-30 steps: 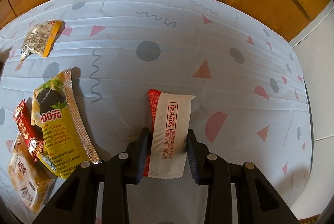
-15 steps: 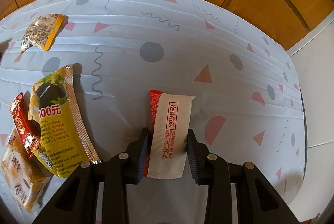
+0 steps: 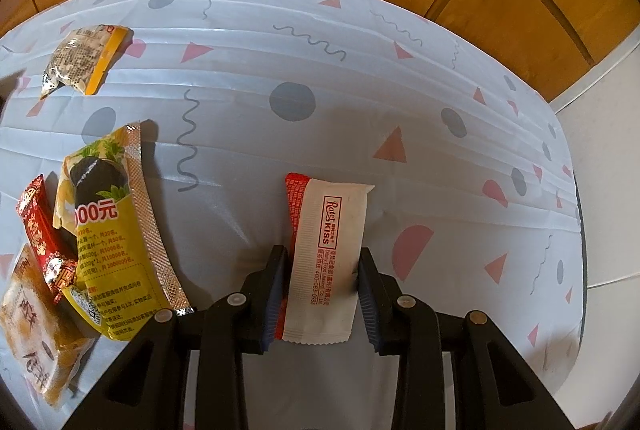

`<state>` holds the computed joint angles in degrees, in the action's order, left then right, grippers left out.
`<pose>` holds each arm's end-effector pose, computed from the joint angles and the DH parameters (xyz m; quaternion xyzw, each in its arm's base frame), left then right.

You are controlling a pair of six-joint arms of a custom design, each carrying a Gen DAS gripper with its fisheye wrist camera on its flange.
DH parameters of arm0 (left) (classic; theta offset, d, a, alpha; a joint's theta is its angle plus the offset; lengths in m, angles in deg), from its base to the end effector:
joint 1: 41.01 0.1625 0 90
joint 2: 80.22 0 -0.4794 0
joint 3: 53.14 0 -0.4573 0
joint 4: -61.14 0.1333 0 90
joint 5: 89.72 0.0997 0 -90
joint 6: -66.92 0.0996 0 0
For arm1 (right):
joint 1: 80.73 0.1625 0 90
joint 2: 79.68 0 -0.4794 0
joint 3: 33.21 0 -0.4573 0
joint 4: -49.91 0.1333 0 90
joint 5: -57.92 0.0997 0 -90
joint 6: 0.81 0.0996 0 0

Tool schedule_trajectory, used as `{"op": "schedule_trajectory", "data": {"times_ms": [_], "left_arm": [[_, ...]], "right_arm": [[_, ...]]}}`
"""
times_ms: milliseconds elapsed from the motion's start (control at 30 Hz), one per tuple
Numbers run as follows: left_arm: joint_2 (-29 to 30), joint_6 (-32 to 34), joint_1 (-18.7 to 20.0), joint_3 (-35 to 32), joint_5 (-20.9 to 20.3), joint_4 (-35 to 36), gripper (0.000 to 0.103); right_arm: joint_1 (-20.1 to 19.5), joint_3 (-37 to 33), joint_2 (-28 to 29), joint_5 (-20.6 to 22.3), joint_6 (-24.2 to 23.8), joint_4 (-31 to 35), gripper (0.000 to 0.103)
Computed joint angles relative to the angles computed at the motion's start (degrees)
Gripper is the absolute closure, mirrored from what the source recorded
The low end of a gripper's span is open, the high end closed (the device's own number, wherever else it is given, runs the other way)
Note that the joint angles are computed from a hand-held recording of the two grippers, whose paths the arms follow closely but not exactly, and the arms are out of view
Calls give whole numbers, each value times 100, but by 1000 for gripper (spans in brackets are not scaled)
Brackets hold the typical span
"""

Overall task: Organize snacks
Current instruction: 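Carry the white Rosé Kiss packet with the right gripper over the tin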

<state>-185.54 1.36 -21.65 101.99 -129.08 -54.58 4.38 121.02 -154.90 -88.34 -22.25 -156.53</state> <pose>-0.1507 -0.2759 0.1772 0.1283 0.8792 -0.3177 0.3310 0.0228 -0.3254 0.1938 -0.0295 -0.8483 0.1738 0.4993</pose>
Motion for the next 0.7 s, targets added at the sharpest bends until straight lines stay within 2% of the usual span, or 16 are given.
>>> {"op": "schedule_trajectory", "data": {"times_ms": [333,600,700], "left_arm": [[-469,-563,-441,84,-54,928,53],[-867,-798,-423,172,-123,1225,53],[-966,-884,-485,188,-99,1381,53]], "right_arm": [[-4,6,41,-20,-141,-126,67],[71,6,264,-130,-268,-429,67],[85,12,224,-148,-211,-336,67]]}}
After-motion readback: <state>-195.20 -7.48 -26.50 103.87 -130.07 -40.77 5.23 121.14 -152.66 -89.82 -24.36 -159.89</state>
